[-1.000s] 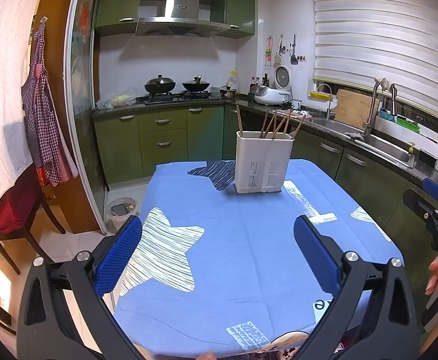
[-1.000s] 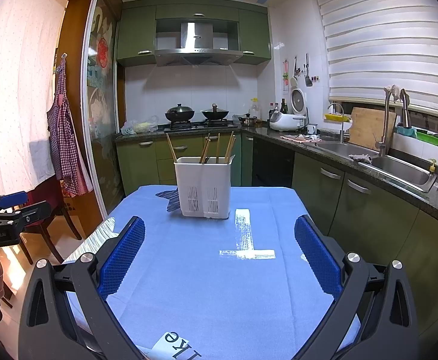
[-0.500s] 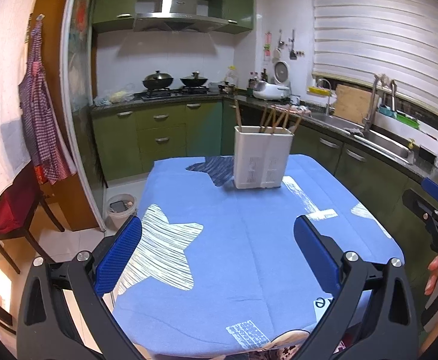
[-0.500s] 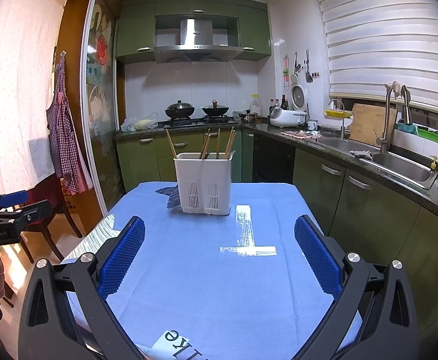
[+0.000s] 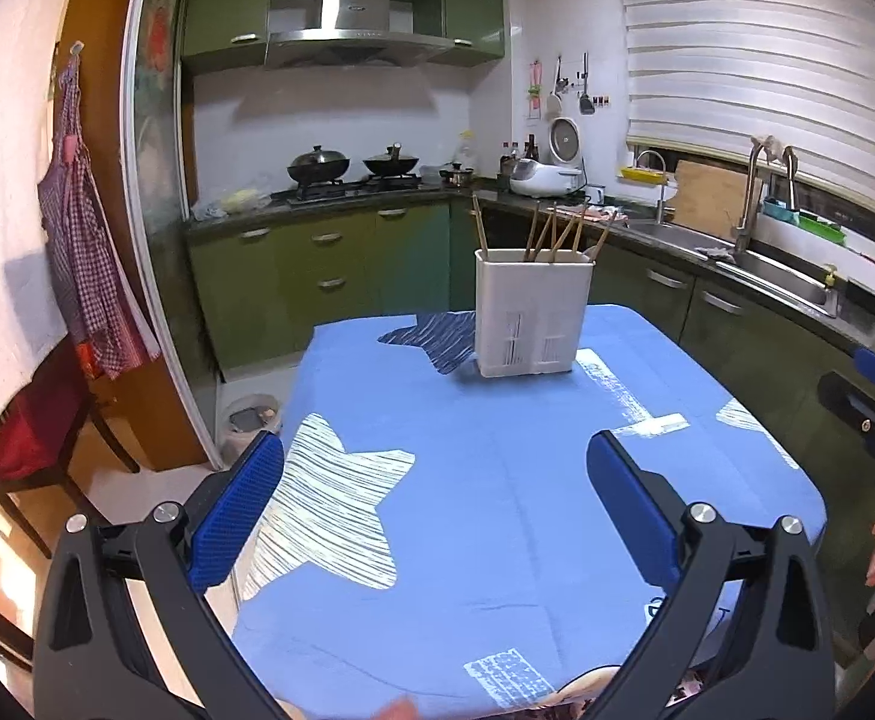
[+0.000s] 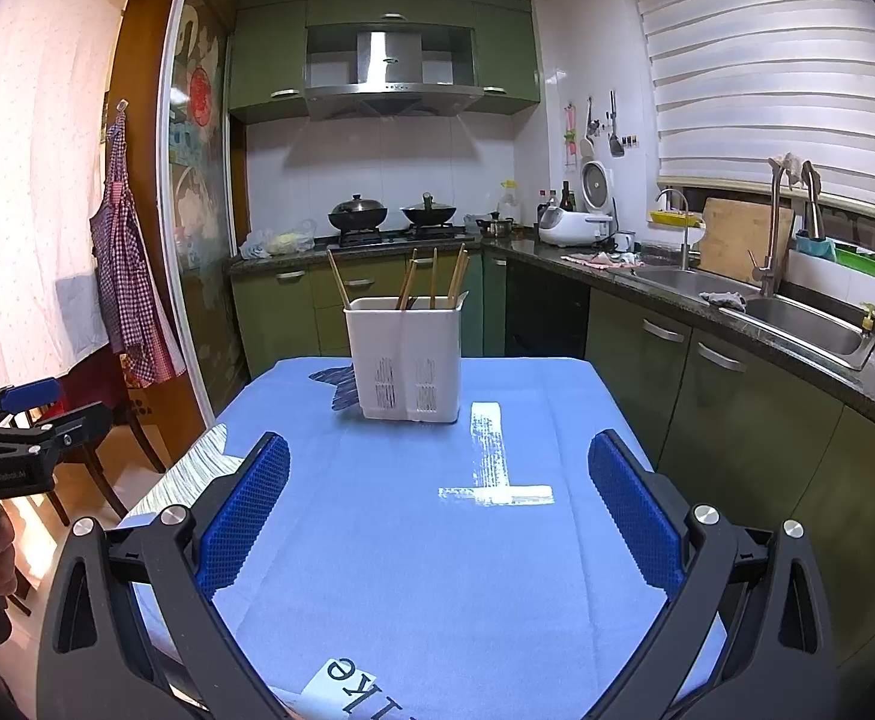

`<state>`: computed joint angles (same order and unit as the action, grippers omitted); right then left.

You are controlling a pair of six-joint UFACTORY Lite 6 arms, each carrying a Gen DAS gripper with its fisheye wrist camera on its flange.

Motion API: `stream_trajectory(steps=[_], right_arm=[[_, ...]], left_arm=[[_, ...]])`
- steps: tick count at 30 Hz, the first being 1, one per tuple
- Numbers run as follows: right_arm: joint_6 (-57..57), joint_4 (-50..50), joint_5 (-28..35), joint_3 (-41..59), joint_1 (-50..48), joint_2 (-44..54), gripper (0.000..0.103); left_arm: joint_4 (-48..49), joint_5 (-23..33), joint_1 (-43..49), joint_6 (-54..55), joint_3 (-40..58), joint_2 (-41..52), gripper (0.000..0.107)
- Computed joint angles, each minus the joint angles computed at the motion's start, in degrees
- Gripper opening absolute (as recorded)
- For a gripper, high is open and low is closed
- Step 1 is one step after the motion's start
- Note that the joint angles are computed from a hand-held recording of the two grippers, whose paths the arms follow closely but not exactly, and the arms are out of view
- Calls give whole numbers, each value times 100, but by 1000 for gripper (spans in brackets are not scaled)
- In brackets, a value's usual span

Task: Organize utensils

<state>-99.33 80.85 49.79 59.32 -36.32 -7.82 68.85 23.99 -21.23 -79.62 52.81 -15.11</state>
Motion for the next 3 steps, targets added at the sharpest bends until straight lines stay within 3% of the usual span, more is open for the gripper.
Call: stream_trajectory(steps=[3], right_arm=[[-22, 2, -58, 28, 44, 76, 98]], left_arm=[[-340, -233, 251, 278, 120, 230, 96]])
